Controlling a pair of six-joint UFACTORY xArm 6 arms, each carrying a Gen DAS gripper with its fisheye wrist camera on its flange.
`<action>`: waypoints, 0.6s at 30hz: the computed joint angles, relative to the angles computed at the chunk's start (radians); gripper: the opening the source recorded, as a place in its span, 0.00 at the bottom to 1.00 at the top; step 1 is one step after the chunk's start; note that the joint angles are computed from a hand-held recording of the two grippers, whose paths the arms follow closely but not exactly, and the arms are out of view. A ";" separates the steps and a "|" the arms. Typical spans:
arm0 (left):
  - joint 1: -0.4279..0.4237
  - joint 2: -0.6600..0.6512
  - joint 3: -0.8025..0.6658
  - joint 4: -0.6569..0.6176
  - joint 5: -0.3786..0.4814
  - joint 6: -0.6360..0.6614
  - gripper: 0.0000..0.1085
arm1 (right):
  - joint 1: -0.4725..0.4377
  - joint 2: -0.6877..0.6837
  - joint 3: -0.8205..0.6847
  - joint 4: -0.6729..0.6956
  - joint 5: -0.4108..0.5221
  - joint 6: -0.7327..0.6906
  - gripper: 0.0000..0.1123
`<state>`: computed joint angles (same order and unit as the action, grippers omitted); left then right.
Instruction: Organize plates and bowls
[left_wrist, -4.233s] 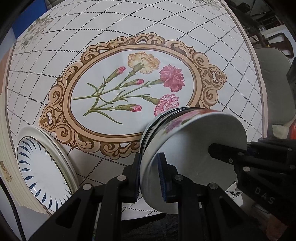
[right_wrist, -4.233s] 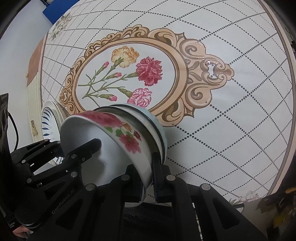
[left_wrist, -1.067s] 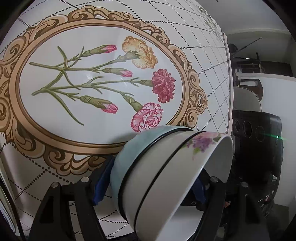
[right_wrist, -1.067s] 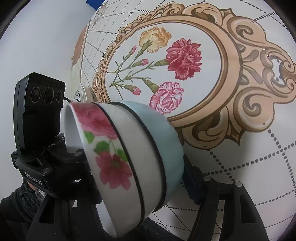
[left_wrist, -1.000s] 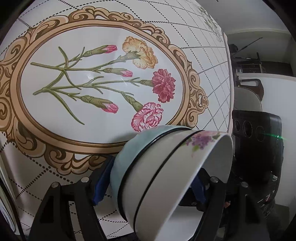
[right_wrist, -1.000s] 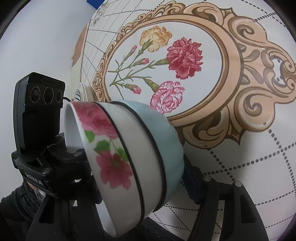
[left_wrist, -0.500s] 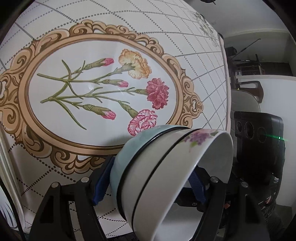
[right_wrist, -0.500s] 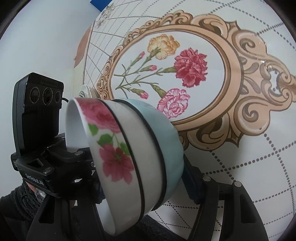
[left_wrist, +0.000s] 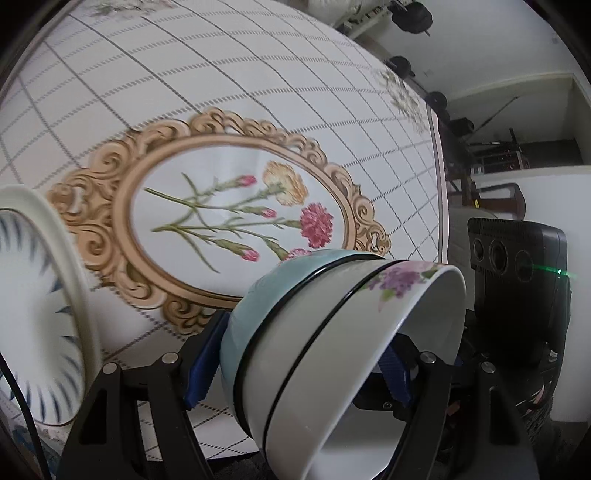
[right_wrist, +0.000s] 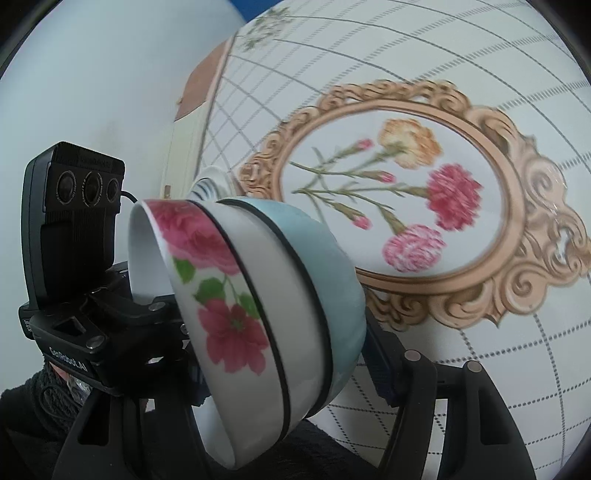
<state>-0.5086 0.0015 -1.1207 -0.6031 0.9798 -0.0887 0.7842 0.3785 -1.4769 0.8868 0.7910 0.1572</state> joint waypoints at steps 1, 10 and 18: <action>0.007 -0.008 0.002 0.004 0.005 -0.001 0.68 | 0.001 0.012 -0.025 -0.015 0.012 0.010 0.61; 0.116 -0.069 0.009 0.034 0.100 0.088 0.68 | 0.049 0.146 -0.261 -0.128 0.037 0.177 0.60; 0.256 -0.109 0.014 0.063 0.233 0.243 0.68 | 0.121 0.328 -0.534 -0.237 0.016 0.399 0.60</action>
